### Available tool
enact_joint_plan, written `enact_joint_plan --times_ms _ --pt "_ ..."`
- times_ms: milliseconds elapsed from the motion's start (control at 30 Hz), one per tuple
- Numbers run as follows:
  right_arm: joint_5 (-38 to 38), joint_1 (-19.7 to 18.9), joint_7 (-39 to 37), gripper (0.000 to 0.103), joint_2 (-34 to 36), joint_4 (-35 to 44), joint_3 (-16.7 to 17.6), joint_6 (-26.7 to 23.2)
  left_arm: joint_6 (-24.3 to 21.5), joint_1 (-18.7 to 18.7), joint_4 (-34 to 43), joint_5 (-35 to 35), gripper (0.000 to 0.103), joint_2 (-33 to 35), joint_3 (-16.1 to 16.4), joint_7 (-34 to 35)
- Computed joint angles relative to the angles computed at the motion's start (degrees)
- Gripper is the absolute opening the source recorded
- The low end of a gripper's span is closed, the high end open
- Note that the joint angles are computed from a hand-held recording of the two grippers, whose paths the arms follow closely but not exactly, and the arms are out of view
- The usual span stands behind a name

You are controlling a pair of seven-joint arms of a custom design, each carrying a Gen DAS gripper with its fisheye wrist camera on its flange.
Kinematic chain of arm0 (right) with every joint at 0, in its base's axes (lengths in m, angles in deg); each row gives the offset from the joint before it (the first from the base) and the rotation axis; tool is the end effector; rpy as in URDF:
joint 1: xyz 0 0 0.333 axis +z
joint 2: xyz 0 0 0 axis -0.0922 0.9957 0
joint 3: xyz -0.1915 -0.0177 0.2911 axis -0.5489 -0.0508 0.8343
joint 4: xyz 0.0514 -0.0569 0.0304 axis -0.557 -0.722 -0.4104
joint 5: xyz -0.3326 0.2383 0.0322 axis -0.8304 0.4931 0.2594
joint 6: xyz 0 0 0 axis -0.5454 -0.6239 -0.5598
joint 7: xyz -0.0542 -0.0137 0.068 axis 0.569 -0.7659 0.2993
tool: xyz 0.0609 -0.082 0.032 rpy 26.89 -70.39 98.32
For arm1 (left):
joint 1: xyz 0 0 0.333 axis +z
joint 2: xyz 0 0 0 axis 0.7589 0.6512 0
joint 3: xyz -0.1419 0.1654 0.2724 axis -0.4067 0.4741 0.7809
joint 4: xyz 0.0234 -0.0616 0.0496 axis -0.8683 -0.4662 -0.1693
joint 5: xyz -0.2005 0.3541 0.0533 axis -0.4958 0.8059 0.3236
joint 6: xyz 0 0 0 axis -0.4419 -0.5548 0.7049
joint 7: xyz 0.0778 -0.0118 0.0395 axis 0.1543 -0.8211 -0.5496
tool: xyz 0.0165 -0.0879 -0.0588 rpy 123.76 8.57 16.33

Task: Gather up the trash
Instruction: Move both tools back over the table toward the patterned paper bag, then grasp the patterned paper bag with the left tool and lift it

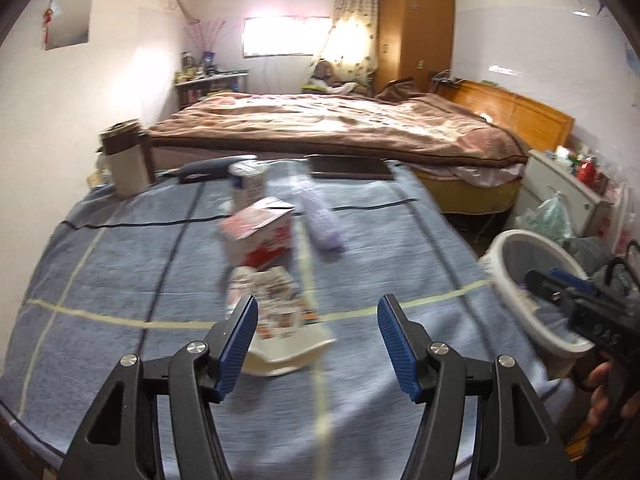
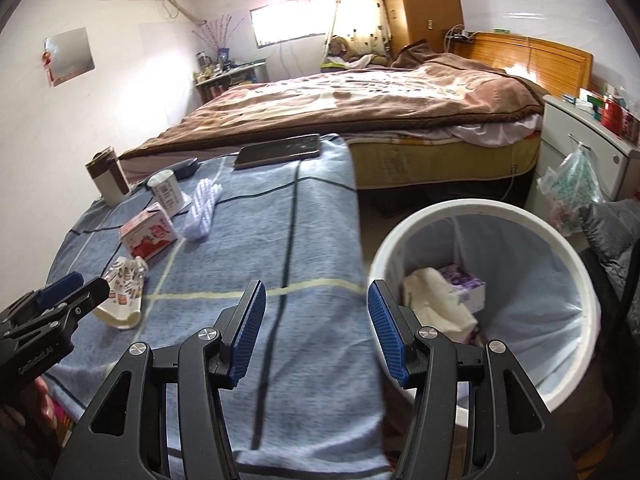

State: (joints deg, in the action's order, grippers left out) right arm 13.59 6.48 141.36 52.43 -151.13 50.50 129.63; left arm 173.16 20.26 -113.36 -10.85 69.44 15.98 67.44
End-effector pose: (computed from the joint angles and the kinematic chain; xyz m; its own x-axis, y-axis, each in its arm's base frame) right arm 0.6984 0.1682 0.4989 0.1401 -0.9795 -0.1448 -0.6760 0.0123 -0.7368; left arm 0.6816 -0.3946 0.4888 0.0300 -0.9988 0.0382 -0.6254 -0.0486 -0.7788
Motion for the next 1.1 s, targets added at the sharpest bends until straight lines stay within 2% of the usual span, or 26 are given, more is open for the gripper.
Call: enact_joint_plan --times_ms 233,333,667,800,833,900,933,1100 --pt "0.91 0.23 -1.92 0.055 1.55 2.27 1.44 -1.27 -0.08 2.59 -3.60 -2.54 0.067 -1.55 -0.43 -0.99" --pt "0.67 0.89 -2.40 0.055 2.09 3.21 1.38 -2.02 1.83 4.40 -4.36 -5.52 0.069 -1.41 -1.52 0.15" --pt "-0.29 2.71 -2.55 0.055 4.94 7.49 0.93 -5.11 0.16 5.78 -0.16 -13.36 0.069 2.55 -2.03 6.13" --pt "-1.06 3.49 -2.64 0.055 6.20 9.62 0.85 -6.30 1.13 6.62 0.85 -16.91 0.069 3.84 -2.55 8.69" --pt "-1.16 3.64 -2.59 0.055 6.46 10.06 0.83 -6.52 1.31 6.82 1.16 -17.86 0.067 4.20 -2.76 9.51" --pt "-1.24 3.86 -2.55 0.055 7.07 11.19 0.91 -7.21 0.89 7.19 1.94 -19.73 0.056 4.94 -3.19 11.69" --pt "-1.24 3.94 -2.61 0.055 7.32 11.61 0.99 -7.36 1.87 7.23 1.47 -20.26 0.055 4.79 -3.06 11.96" --pt "-1.80 4.72 -2.46 0.055 8.76 13.94 0.84 -8.75 4.16 7.55 0.61 -22.66 0.030 4.46 -3.05 15.14"
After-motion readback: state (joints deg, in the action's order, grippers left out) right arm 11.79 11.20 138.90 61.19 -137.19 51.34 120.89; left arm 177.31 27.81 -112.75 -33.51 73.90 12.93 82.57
